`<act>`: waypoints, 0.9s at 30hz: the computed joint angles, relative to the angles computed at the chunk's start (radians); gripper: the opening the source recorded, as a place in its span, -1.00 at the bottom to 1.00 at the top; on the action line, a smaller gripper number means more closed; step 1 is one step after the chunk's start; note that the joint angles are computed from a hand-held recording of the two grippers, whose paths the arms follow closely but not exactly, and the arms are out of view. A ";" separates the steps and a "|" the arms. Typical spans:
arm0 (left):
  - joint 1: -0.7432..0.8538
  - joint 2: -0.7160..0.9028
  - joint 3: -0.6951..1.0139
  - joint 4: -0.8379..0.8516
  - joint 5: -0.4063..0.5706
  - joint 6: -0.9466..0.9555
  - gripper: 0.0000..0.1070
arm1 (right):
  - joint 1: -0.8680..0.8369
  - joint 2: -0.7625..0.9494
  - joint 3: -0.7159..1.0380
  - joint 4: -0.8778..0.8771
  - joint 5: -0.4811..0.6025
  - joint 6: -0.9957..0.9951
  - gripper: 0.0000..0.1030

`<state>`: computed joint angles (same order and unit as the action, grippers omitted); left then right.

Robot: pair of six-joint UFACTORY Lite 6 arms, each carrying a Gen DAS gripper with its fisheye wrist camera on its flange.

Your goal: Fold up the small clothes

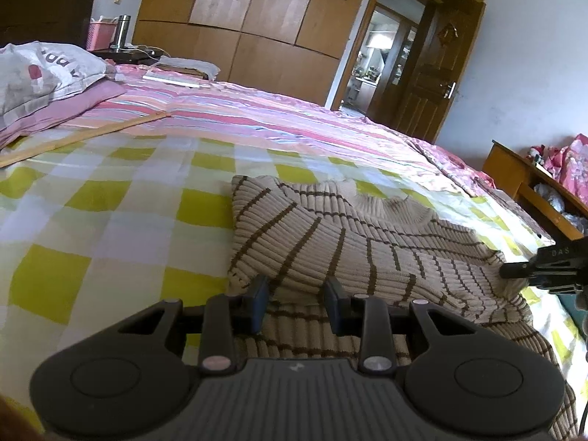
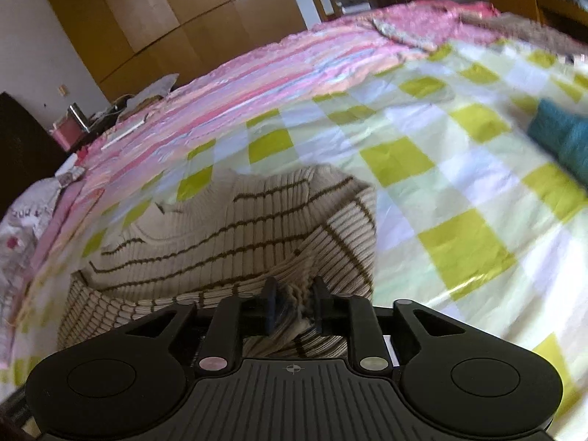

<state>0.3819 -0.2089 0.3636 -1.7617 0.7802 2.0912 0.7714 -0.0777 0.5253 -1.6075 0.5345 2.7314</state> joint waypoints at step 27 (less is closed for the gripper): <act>0.011 -0.096 -0.004 -0.001 -0.054 -0.049 -0.27 | 0.234 0.000 0.007 0.108 0.165 -0.185 -0.52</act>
<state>0.3926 -0.3050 0.3600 -1.7626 0.7267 2.0417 1.0050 -0.0777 0.5318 -1.4996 0.6993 2.5465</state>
